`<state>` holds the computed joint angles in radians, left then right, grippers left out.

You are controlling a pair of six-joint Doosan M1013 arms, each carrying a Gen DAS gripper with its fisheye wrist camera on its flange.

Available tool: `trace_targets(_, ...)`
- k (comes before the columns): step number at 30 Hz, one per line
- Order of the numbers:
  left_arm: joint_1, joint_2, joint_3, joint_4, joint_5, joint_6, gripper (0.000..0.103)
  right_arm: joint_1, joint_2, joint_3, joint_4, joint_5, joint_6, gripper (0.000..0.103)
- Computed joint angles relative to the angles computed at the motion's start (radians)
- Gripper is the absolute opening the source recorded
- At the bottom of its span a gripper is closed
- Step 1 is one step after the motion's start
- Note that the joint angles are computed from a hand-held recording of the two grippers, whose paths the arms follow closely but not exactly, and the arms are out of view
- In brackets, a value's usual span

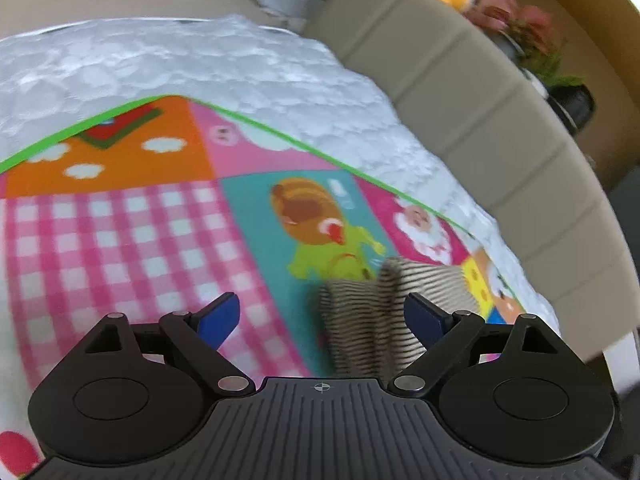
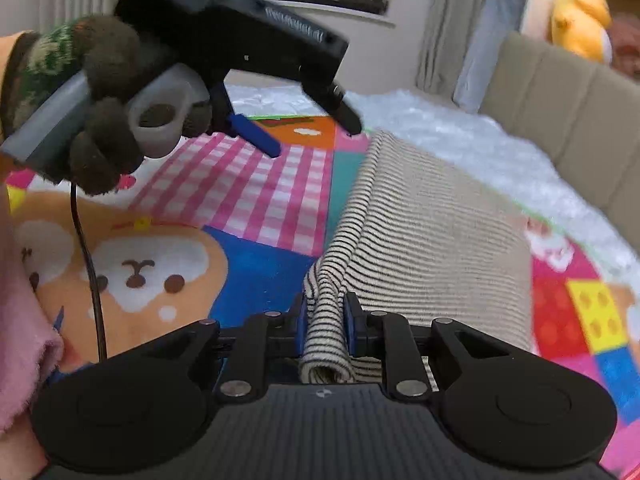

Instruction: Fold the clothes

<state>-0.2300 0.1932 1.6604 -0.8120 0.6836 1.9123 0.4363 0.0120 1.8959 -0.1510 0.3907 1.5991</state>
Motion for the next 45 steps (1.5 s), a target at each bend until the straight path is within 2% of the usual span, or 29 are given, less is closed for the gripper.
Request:
trace_targets(3, -0.018, -0.004, -0.003, -0.089, 0.023, 0.152, 0.091, 0.013, 0.014, -0.012, -0.056, 0.003, 0.043, 0.021)
trace_targets(5, -0.033, -0.004, -0.008, -0.150, 0.042, 0.266, 0.086, 0.017, 0.022, -0.020, -0.064, 0.003, 0.045, 0.022)
trace_targets(8, -0.050, 0.010, -0.024, -0.198, 0.071, 0.349, 0.080, 0.017, 0.026, -0.024, -0.059, -0.004, 0.039, 0.022)
trace_targets(10, -0.062, 0.029, -0.038, -0.164, 0.074, 0.328, 0.079, 0.015, 0.023, -0.024, -0.044, -0.010, 0.025, 0.024)
trace_targets(14, -0.075, 0.071, -0.060, -0.096, 0.077, 0.275, 0.074, -0.006, -0.012, -0.008, 0.067, -0.033, -0.086, 0.028)
trace_targets(15, -0.071, 0.077, -0.061, -0.108, 0.080, 0.280, 0.074, -0.012, -0.023, -0.003, 0.081, -0.039, -0.093, 0.032)
trace_targets(17, -0.062, 0.087, -0.068, -0.126, 0.090, 0.283, 0.074, -0.024, -0.041, 0.005, 0.052, -0.057, -0.041, 0.041)
trace_targets(19, -0.054, 0.096, -0.074, -0.142, 0.098, 0.285, 0.074, -0.034, -0.051, 0.009, -0.027, -0.078, 0.077, 0.051)
trace_targets(22, -0.051, 0.104, -0.074, -0.146, 0.094, 0.294, 0.074, -0.046, -0.039, 0.000, -0.111, -0.065, 0.230, 0.060)
trace_targets(24, -0.053, 0.107, -0.073, -0.141, 0.087, 0.307, 0.074, -0.052, -0.016, -0.013, -0.027, -0.028, 0.171, 0.062)
trace_targets(26, -0.053, 0.110, -0.074, -0.141, 0.086, 0.322, 0.074, -0.041, 0.003, -0.011, -0.024, -0.006, 0.145, 0.065)
trace_targets(28, -0.052, 0.114, -0.075, -0.151, 0.091, 0.333, 0.075, -0.022, 0.018, -0.010, -0.063, 0.006, 0.153, 0.081)
trace_targets(30, -0.052, 0.115, -0.072, -0.156, 0.087, 0.347, 0.075, 0.003, 0.028, -0.016, -0.138, 0.022, 0.185, 0.086)
trace_targets(32, -0.053, 0.115, -0.068, -0.160, 0.081, 0.365, 0.076, 0.022, 0.034, -0.025, -0.190, 0.045, 0.200, 0.087)
trace_targets(35, -0.053, 0.113, -0.063, -0.166, 0.074, 0.376, 0.076, 0.019, 0.014, -0.022, -0.137, 0.037, 0.164, 0.087)
trace_targets(37, -0.051, 0.111, -0.060, -0.170, 0.072, 0.375, 0.076, 0.021, -0.008, -0.016, -0.165, 0.034, 0.198, 0.087)
trace_targets(42, -0.047, 0.100, -0.047, -0.194, 0.055, 0.392, 0.076, 0.033, -0.051, -0.004, -0.408, 0.012, 0.421, 0.087)
trace_targets(45, -0.041, 0.085, -0.039, -0.208, 0.047, 0.385, 0.076, -0.006, -0.085, 0.017, -0.515, 0.006, 0.561, 0.087)
